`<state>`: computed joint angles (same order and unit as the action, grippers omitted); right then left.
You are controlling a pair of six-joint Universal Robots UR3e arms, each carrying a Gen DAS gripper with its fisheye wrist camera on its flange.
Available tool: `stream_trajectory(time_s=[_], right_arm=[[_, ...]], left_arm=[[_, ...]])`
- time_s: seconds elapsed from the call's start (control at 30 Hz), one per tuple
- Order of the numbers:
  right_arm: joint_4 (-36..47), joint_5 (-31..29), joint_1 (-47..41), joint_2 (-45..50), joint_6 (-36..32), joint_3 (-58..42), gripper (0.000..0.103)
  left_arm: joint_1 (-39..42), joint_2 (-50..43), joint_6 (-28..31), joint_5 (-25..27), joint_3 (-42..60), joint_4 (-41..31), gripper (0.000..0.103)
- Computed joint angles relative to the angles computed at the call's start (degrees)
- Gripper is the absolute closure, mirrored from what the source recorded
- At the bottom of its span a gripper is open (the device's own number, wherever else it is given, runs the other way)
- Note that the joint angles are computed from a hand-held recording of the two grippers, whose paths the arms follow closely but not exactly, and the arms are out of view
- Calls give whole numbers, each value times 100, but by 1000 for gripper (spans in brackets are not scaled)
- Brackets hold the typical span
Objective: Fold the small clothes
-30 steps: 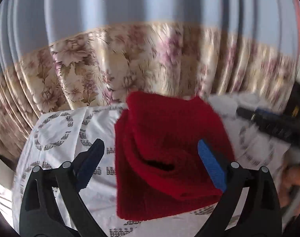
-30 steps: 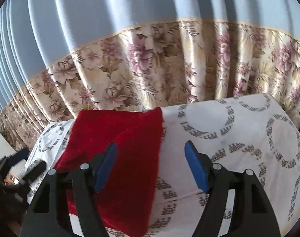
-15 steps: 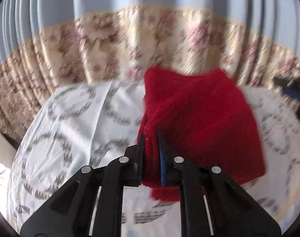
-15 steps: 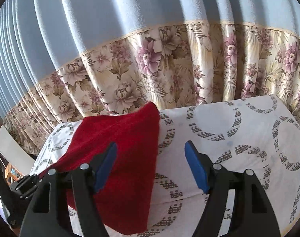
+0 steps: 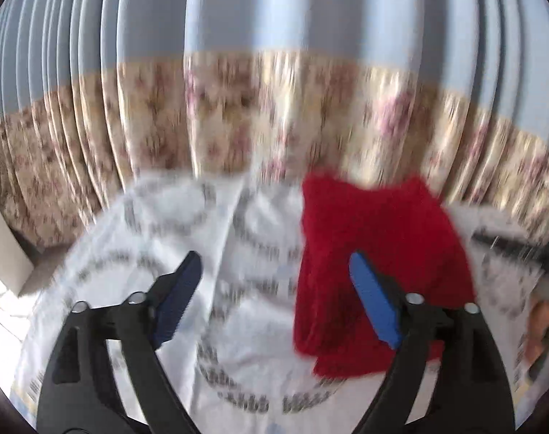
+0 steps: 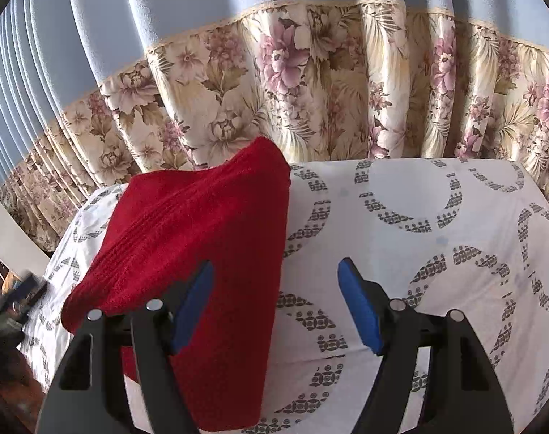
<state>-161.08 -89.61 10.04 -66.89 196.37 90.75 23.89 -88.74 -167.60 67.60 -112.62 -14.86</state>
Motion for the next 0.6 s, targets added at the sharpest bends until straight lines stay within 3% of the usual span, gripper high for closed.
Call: stream_trajectory(time_s=[0.17,0.27,0.3,0.43,0.6], right_arm=[[-137,-68,4,43,-16,20,26],[-245,-148,42,114,2,-4,18],[-251,-178,65,162,3,-43,18],[-8,-301,225,522,-74,-508,18],[93,-336,270,865,25,-979,18]], left_arm=[[-980,-1306,-2,835,1851,-667,9],[-1281,-2249,-85,759,2745,-1242,9],[-1288,-2453,-144,583,2873,-1356,9],[-1532,-2998,-344,1116,2701,-669,7],[-1235,-3075,-465,695,2318,-274,3]])
